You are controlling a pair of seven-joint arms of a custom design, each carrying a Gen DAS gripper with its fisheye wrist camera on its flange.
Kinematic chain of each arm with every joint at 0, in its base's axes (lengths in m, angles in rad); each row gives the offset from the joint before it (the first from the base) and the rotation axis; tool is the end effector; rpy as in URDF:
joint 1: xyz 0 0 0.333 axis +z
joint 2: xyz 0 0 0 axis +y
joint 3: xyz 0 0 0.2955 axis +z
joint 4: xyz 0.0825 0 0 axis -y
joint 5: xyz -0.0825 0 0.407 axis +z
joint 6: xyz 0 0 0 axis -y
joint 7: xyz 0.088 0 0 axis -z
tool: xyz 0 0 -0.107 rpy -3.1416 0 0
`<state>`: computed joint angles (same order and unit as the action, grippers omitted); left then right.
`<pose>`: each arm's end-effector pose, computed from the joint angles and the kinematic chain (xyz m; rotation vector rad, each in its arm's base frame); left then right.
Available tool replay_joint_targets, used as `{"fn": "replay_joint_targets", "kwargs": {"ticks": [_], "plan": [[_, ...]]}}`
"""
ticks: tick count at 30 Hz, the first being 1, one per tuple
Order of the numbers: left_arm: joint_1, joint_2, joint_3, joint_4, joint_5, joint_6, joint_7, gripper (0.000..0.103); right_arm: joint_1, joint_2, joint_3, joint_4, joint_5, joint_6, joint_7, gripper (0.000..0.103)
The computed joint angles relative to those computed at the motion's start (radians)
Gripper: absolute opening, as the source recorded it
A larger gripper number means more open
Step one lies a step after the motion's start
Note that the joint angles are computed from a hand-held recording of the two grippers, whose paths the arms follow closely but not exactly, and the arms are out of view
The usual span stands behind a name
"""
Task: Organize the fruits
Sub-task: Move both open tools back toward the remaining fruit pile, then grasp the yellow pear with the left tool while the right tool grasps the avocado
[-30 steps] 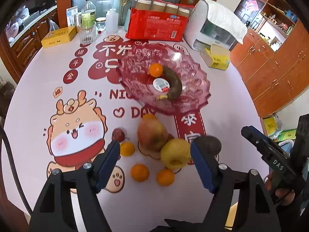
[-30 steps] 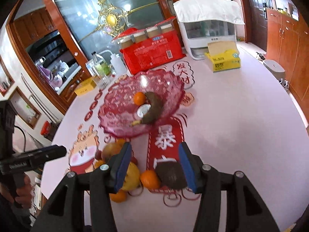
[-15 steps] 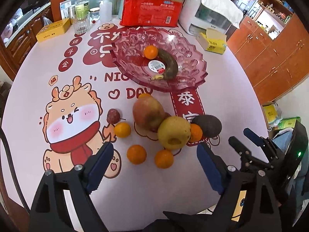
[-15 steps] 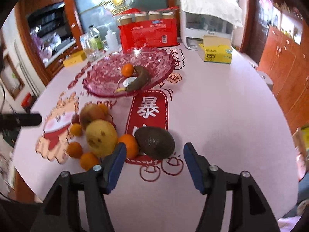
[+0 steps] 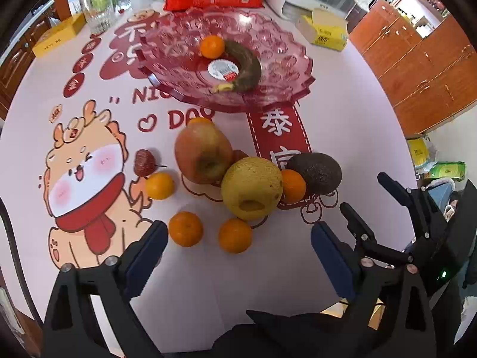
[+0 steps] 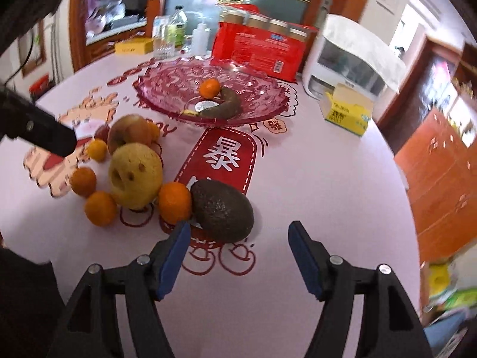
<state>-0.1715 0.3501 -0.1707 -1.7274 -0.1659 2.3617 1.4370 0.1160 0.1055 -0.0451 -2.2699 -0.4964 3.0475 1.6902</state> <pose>0.6517 -0.2239 0.3823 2.0817 -2.2744 0.5338 0.5794 0.0784 0.3466 -2.2423 1.4353 -0.8024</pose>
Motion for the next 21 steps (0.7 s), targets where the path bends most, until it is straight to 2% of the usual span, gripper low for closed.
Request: {"fn": "replay_joint_targets", "kwargs": {"ticks": [2, 5, 11, 16, 21], "plan": [[-0.006, 0.040, 0.002, 0.048, 0.007, -0.035, -0.015, 0.099, 0.007, 0.013, -0.012, 0.013, -0.049, 0.000, 0.000, 0.069], [-0.011, 0.091, 0.002, 0.107, 0.006, -0.079, -0.035, 0.099, -0.004, 0.035, 0.003, 0.029, -0.034, -0.005, -0.075, 0.069], [-0.021, 0.186, 0.003, 0.215, 0.006, -0.146, -0.062, 0.099, 0.031, 0.093, -0.040, 0.073, -0.143, 0.006, -0.090, 0.069], [-0.021, 0.272, -0.003, 0.321, -0.013, -0.202, -0.077, 0.099, -0.030, 0.142, 0.032, 0.113, -0.016, -0.018, -0.264, 0.069], [-0.027, 0.355, -0.003, 0.425, -0.015, -0.247, -0.088, 0.099, -0.112, 0.180, 0.136, 0.146, 0.186, -0.048, -0.477, 0.069]]}}
